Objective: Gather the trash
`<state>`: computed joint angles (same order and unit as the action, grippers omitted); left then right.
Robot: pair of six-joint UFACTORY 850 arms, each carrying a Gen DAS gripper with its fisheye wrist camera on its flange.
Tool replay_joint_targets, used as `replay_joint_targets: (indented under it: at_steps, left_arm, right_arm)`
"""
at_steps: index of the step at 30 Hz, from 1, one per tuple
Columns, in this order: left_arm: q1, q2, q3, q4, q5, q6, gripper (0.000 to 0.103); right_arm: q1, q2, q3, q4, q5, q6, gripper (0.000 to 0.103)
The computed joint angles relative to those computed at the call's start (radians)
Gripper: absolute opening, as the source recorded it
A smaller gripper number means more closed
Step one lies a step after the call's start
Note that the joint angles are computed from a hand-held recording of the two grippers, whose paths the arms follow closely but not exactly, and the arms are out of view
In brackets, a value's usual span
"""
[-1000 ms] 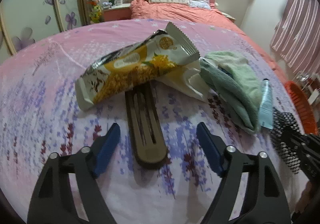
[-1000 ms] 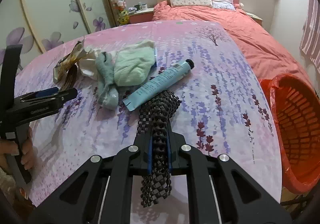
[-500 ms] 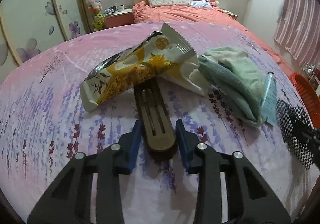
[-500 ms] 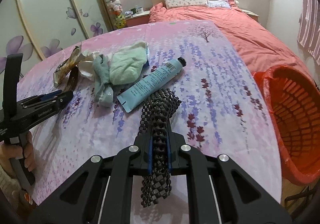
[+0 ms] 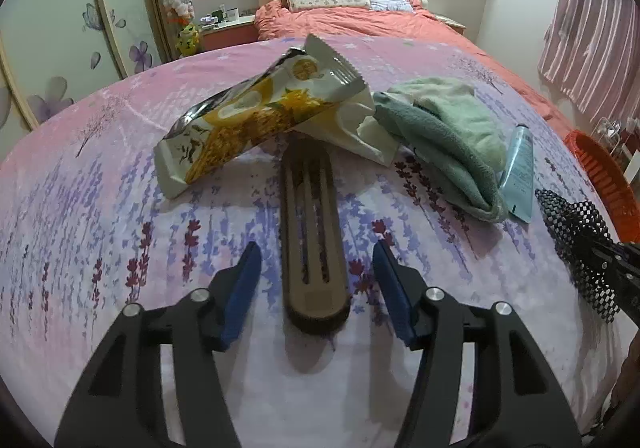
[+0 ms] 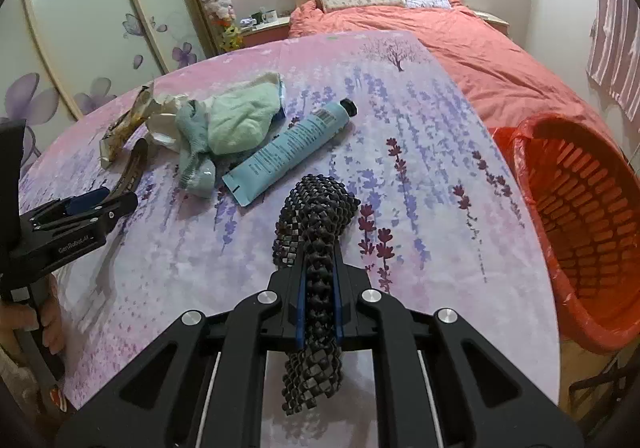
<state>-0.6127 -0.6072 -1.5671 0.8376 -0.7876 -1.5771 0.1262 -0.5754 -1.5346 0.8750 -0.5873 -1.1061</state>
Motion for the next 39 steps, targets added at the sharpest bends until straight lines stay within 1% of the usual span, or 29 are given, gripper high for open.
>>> replay_joint_targets:
  at_steps: [1,2,3,6,8,10,17,23,28,33,36,39]
  left_arm:
    - [0.001,0.0,0.0,0.002,0.004,-0.001,0.055]
    - [-0.001,0.0,0.0,0.007,0.004,-0.006,0.042]
    - [-0.004,-0.002,-0.002,0.013,-0.004,-0.011,0.033]
    - [-0.003,-0.008,-0.013,0.014,-0.003,-0.01,0.032]
    - [-0.007,0.0,-0.002,0.029,0.004,-0.029,0.032]
    - [-0.016,0.018,0.022,0.058,0.011,-0.057,0.032]
    - [-0.046,0.067,0.048,0.114,-0.009,-0.083,0.032]
    - [-0.073,0.071,0.001,0.141,-0.029,-0.081,0.032]
    - [-0.101,0.028,-0.105,0.163,-0.033,-0.054,0.032]
    - [-0.129,-0.046,-0.245,0.171,-0.023,-0.002,0.032]
    - [-0.142,-0.107,-0.354,0.161,-0.008,0.054,0.032]
    - [-0.152,-0.187,-0.494,0.125,0.016,0.132,0.032]
  right_arm:
    - [0.0,-0.002,-0.001,0.004,0.001,-0.002,0.011]
    - [0.0,-0.004,-0.005,0.003,0.0,0.003,0.011]
    - [0.002,-0.008,-0.01,-0.003,-0.001,0.013,0.012]
    - [-0.002,-0.023,-0.029,0.002,-0.019,0.034,0.012]
    - [-0.005,-0.025,-0.034,0.001,-0.034,0.031,0.011]
    - [-0.009,-0.014,-0.023,0.007,-0.027,0.017,0.01]
    - [-0.044,0.046,0.012,0.141,-0.032,-0.114,0.01]
    - [-0.081,0.097,0.036,0.263,-0.035,-0.221,0.01]
    - [-0.113,0.127,0.052,0.357,-0.018,-0.302,0.01]
    - [-0.146,0.146,0.064,0.451,0.014,-0.38,0.01]
    - [-0.168,0.145,0.061,0.501,0.034,-0.419,0.01]
    - [-0.186,0.142,0.06,0.557,0.065,-0.472,0.01]
